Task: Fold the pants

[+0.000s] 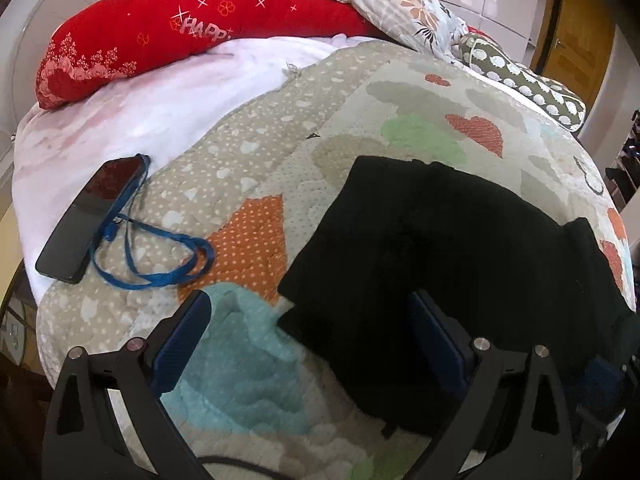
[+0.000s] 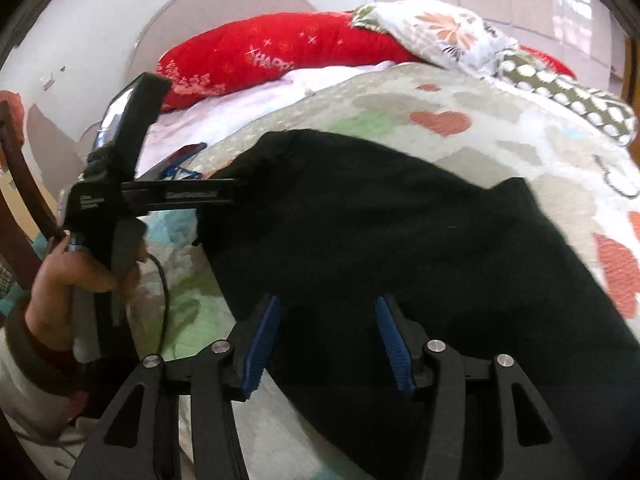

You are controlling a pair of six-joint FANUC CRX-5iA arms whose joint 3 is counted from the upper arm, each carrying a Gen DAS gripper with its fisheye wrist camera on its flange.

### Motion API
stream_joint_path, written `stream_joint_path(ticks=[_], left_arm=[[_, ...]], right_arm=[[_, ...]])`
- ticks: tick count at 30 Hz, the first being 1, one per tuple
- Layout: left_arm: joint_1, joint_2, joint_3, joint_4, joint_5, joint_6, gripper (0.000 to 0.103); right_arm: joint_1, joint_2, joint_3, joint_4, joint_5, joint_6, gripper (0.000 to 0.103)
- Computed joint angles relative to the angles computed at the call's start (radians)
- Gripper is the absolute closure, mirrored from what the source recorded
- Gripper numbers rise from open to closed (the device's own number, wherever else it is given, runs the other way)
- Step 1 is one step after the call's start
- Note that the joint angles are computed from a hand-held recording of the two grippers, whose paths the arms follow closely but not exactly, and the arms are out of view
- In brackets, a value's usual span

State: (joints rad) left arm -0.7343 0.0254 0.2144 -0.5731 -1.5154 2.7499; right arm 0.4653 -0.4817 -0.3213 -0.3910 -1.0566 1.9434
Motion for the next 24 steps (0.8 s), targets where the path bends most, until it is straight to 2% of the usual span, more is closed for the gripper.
stream_joint_path(ticks=[4, 7, 16, 19, 24], left_arm=[[-0.014, -0.012, -0.002, 0.010, 0.002, -0.004, 0.004], [-0.017, -0.018, 0.008, 0.030, 0.011, -0.017, 0.004], [-0.112, 0.040, 0.150, -0.016, -0.046, -0.099, 0.004], [-0.121, 0.068, 0.174, 0.004, -0.017, -0.128, 0.004], [-0.122, 0.130, 0.225, 0.039, 0.032, -0.179, 0.004]], right_arm=[[-0.053, -0.003, -0.010, -0.001, -0.001, -0.021, 0.049], [-0.055, 0.002, -0.031, 0.043, 0.011, -0.062, 0.048], [-0.169, -0.019, -0.021, -0.001, -0.021, -0.011, 0.045], [-0.227, -0.017, -0.026, -0.016, -0.027, 0.008, 0.039], [-0.343, 0.003, 0.002, -0.101, -0.083, 0.065, 0.039]])
